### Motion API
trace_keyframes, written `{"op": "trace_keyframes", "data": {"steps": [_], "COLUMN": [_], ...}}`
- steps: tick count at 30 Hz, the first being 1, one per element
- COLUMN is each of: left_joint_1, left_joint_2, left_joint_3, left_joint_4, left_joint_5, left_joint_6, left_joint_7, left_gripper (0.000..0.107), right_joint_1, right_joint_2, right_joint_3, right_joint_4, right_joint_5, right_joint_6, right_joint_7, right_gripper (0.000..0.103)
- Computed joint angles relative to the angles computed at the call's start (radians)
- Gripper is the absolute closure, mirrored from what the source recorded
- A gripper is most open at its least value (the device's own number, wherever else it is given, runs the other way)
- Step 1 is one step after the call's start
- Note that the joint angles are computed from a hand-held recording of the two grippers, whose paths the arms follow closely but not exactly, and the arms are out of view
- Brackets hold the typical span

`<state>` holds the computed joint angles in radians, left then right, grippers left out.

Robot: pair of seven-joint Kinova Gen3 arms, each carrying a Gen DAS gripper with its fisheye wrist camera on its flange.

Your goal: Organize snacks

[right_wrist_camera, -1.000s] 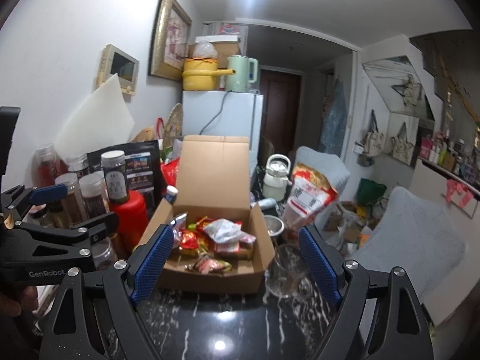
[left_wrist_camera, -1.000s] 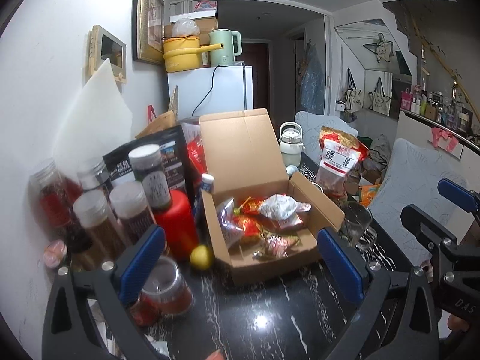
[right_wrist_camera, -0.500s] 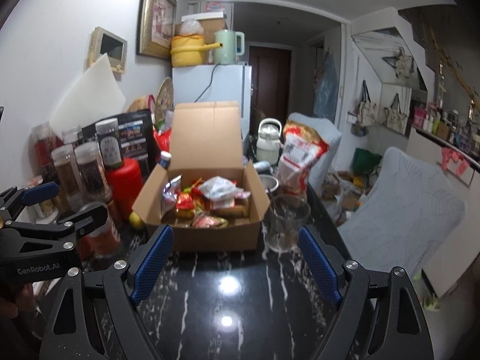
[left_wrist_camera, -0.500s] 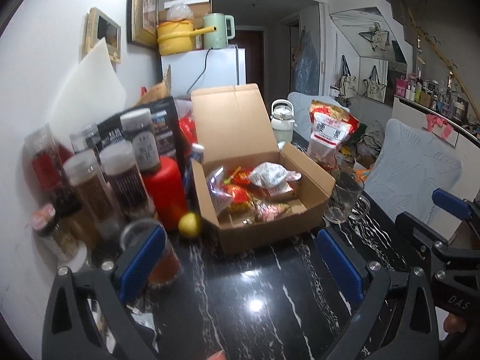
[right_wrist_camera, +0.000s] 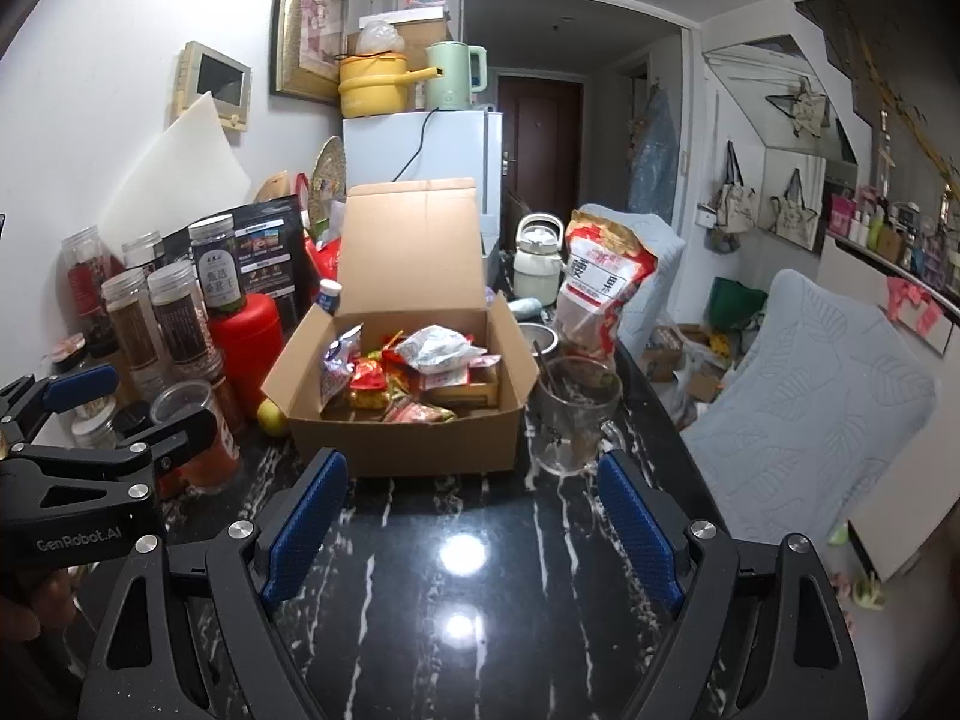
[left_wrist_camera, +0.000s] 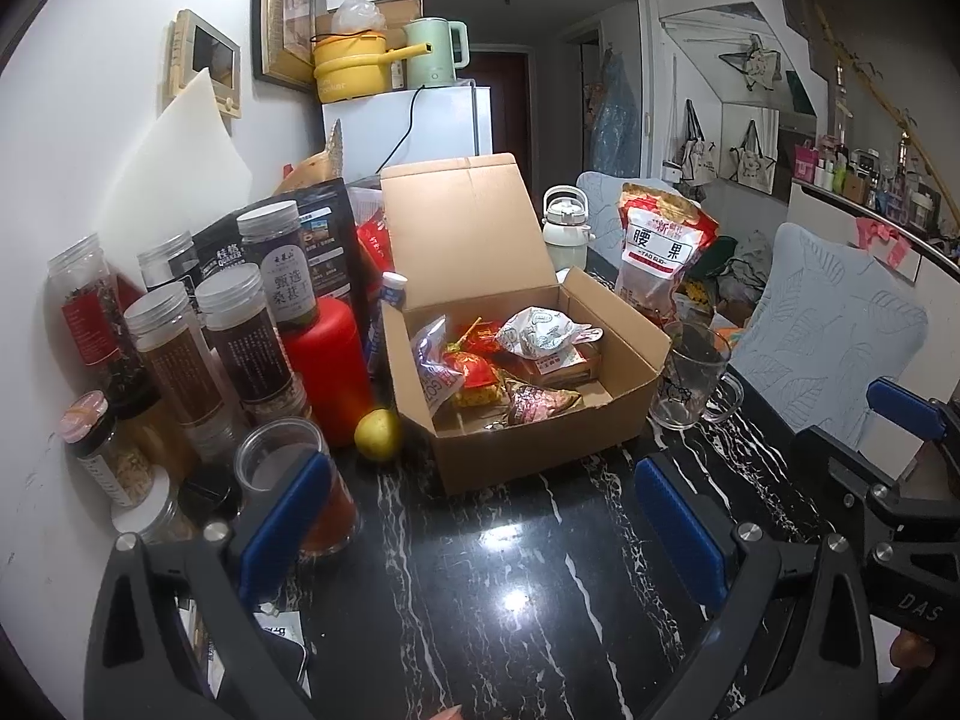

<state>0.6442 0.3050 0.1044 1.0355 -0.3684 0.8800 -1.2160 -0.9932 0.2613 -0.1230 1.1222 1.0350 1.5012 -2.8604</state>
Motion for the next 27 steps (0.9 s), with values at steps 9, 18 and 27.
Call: {"op": "trace_keyframes", "data": {"steps": [9,18,27], "left_joint_1": [-0.004,0.003,0.001], "left_joint_2": [0.003,0.004,0.003], "left_joint_3": [0.003,-0.001,0.001], "left_joint_4": [-0.005,-0.01,-0.013], "left_joint_5": [0.009,0.006,0.01], "left_joint_6": [0.008,0.019,0.016], "left_joint_7": [-0.004,0.005,0.0], "left_gripper": [0.004,0.004,0.004], "right_joint_1": [0.001,0.005,0.005], "right_joint_2": [0.0,0.003,0.004], "right_joint_3": [0.0,0.004,0.007], "right_joint_4": [-0.001,-0.009,-0.012], "right_joint_5": [-0.002,-0.007,-0.008], "right_joint_6": [-0.004,-0.01,-0.013], "right_joint_7": [0.001,0.014,0.02], "right_gripper": [0.017,0.017,0.017]}}
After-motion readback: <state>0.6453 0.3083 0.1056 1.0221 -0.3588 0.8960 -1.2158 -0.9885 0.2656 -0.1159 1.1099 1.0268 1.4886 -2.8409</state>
